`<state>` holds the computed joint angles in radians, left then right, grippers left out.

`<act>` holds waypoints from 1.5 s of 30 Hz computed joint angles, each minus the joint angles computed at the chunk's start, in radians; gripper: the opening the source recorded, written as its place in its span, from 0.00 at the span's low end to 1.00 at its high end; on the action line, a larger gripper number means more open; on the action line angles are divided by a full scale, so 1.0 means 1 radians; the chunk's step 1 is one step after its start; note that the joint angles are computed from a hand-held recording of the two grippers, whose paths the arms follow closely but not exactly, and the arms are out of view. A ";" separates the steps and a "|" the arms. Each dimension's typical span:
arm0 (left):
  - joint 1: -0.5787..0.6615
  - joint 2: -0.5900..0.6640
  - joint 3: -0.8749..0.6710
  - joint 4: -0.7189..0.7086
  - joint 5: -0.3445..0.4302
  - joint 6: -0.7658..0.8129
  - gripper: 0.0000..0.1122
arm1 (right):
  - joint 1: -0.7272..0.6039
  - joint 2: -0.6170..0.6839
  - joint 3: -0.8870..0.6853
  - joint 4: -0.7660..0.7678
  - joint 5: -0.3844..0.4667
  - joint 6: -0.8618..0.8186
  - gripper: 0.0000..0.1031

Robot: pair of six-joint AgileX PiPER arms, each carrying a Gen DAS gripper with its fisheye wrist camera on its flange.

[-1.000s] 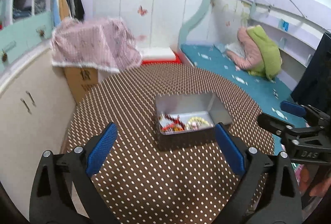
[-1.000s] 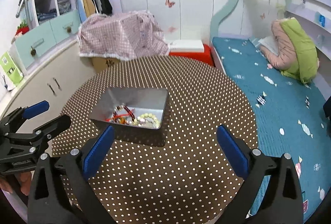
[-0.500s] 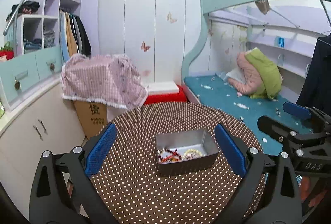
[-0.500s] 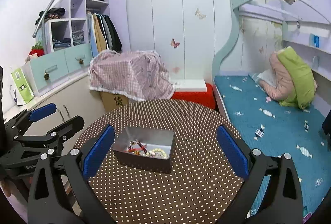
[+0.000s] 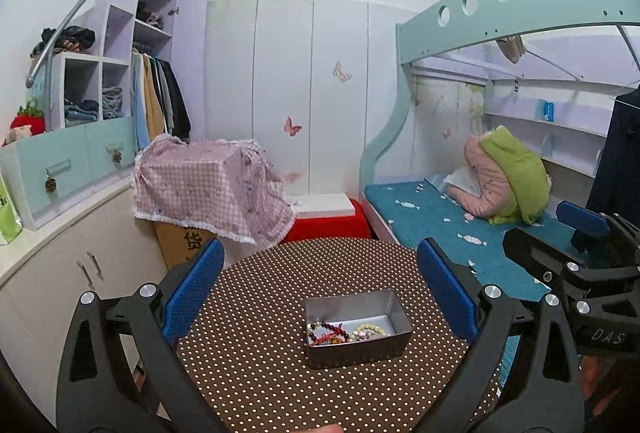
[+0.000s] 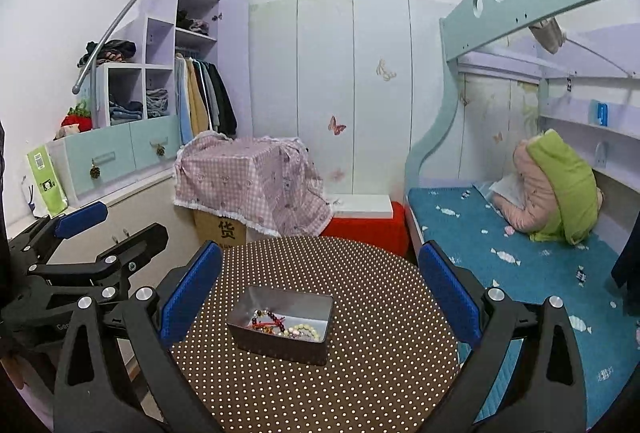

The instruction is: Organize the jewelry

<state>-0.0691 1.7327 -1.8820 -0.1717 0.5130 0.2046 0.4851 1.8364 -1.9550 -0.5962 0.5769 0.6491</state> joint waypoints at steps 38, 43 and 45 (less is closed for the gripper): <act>0.036 -0.164 0.423 -0.606 -0.356 0.583 0.87 | 0.119 -0.122 0.360 -0.723 -0.033 0.746 0.93; 0.031 -0.166 0.436 -0.607 -0.383 0.588 0.87 | 0.119 -0.119 0.356 -0.718 -0.032 0.746 0.93; 0.029 -0.165 0.433 -0.594 -0.387 0.579 0.87 | 0.111 -0.117 0.348 -0.679 -0.046 0.722 0.93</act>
